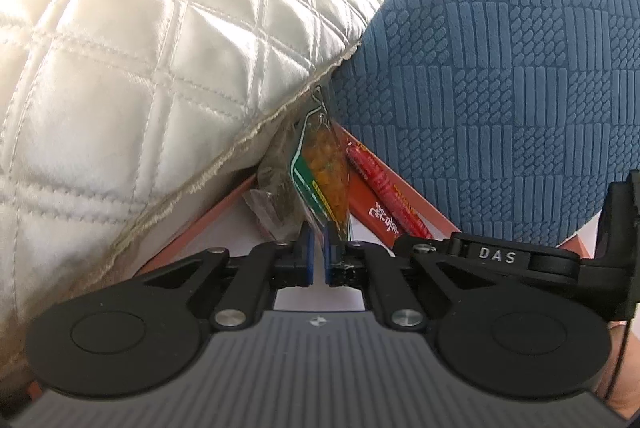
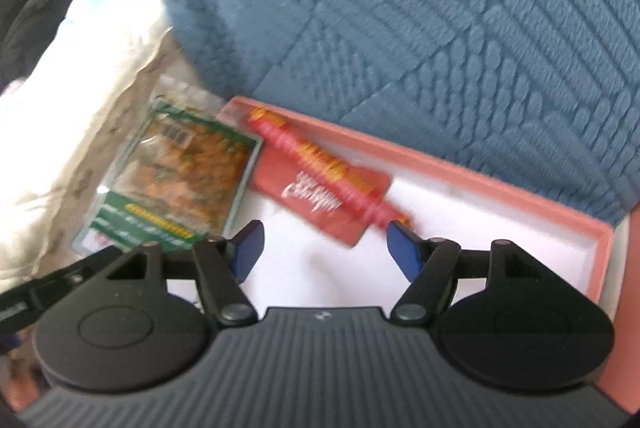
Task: Organize snacks
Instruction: 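Close the right gripper on the red sausage while the left gripper holds the bag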
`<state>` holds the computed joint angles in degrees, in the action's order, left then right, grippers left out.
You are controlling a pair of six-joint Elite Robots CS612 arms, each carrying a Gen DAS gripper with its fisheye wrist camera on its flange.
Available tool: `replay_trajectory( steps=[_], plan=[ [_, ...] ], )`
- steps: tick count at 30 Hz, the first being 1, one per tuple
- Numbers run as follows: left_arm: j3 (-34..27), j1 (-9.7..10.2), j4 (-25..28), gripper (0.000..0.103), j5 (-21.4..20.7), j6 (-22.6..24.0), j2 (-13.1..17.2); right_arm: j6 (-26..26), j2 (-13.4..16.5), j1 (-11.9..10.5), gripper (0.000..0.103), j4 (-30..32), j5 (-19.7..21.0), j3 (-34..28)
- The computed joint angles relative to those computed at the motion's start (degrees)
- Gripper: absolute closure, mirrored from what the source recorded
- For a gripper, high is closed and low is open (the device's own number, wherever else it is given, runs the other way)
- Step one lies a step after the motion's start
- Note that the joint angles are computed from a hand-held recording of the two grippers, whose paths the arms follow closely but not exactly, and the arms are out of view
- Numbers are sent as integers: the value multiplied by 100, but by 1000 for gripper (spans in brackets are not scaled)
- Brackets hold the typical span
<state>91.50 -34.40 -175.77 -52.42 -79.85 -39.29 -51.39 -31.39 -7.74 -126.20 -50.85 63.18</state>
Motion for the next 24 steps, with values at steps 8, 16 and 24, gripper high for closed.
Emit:
replay_trajectory(
  steps=[8, 16, 24],
  plan=[
    [-44, 36, 13, 97, -70, -7, 18, 385, -43, -56, 33, -651, 185, 144],
    [-33, 55, -75, 97, -149, -93, 26, 594, 86, -38, 33, -1366, -90, 49],
    [-55, 42, -152, 97, -154, -54, 61, 397, 257, 2, 44, -895, -164, -259]
  ],
)
